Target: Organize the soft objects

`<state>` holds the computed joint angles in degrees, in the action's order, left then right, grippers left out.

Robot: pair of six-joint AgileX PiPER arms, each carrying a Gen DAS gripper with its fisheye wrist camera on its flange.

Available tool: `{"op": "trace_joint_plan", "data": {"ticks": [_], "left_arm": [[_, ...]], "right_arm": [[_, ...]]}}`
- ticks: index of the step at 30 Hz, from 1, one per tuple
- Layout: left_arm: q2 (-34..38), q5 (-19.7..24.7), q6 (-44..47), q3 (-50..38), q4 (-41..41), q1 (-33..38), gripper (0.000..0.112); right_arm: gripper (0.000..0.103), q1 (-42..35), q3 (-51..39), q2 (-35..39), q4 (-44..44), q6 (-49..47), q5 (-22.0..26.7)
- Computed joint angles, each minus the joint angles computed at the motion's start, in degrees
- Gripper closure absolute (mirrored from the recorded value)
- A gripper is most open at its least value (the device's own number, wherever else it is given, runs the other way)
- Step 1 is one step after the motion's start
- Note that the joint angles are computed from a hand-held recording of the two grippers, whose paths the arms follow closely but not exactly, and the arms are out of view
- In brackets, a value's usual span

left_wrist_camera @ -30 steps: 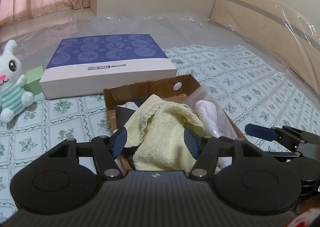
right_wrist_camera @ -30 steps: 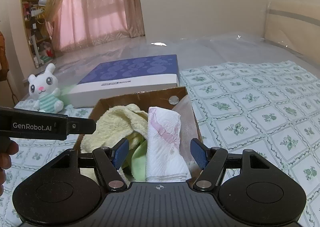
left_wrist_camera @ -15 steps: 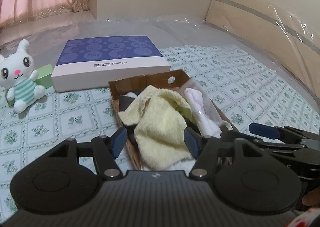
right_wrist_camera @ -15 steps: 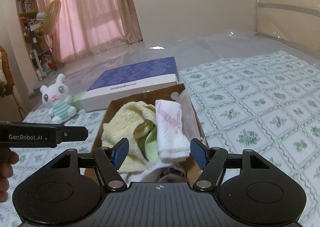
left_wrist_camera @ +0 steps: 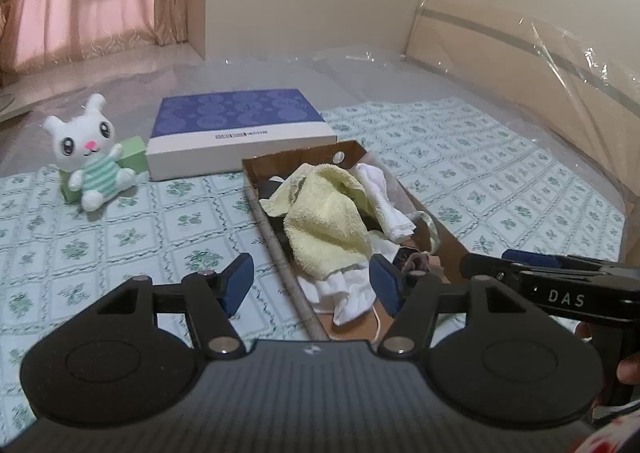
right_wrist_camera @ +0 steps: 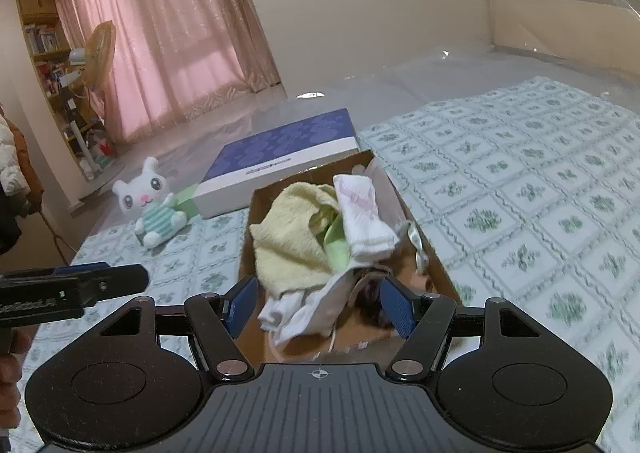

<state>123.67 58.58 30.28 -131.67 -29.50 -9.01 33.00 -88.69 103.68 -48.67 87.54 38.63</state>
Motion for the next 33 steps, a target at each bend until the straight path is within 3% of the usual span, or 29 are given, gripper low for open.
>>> {"op": "trace_joint_plan", "data": {"ticks": [7, 12, 33], "left_arm": [[-16.66, -7.23, 8.05, 24.06, -4.08, 4.1, 0.046], [-24.8, -7.83, 11.43, 35.37, -6.72, 8.0, 0.046], [-43.22, -7.36, 23.12, 62.17, -13.31, 23.71, 0.046]], "right_arm": [[0.035, 9.0, 1.82, -3.27, -6.26, 3.71, 7.2], [0.035, 13.79, 1.72, -3.8, -6.83, 6.14, 9.47], [0.034, 26.73, 2.46, -1.2, -6.49, 9.44, 11.38]]}}
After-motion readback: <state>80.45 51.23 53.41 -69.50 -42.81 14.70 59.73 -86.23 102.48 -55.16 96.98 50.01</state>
